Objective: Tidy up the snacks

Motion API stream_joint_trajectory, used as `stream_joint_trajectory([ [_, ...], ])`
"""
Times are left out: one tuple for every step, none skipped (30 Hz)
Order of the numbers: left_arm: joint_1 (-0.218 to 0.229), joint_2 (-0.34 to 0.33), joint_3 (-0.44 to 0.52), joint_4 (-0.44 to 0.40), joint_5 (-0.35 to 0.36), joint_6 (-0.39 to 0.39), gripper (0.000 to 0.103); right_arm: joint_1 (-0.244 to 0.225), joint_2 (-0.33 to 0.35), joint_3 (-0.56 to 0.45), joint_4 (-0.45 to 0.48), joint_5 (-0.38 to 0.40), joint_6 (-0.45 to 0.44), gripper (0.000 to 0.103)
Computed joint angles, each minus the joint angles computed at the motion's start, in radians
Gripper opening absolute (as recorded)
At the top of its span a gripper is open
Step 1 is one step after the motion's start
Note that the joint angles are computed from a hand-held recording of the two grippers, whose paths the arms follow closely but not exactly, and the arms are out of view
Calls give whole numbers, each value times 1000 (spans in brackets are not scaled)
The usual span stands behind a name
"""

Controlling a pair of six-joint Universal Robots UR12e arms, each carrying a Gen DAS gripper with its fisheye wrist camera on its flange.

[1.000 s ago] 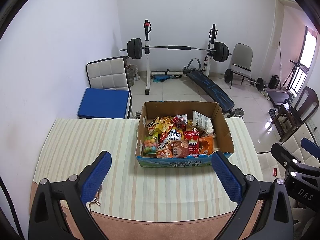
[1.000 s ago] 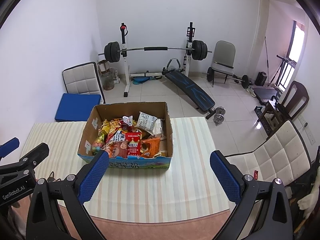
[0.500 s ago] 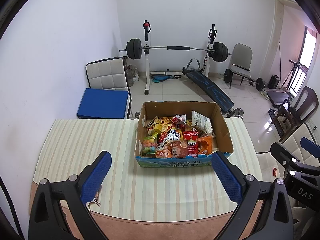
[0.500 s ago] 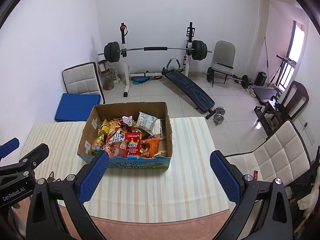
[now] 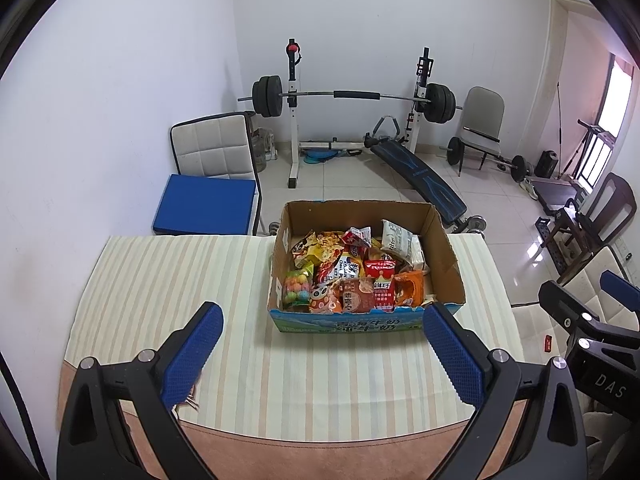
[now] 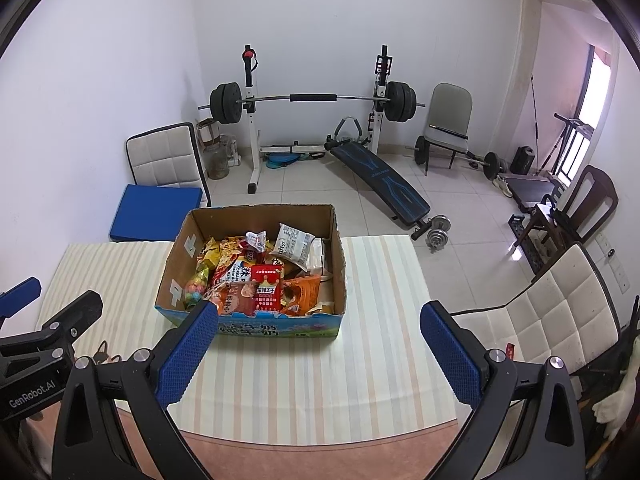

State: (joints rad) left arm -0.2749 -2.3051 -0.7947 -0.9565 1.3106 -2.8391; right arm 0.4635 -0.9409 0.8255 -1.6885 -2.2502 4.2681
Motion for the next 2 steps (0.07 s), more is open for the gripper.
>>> stream_joint_trajectory([
  [0,0,-1,2,1,-1,103,0,0,-1,0,2,1,103],
  [0,0,0,2,-1,-3,103,0,0,-1,0,2,1,103],
])
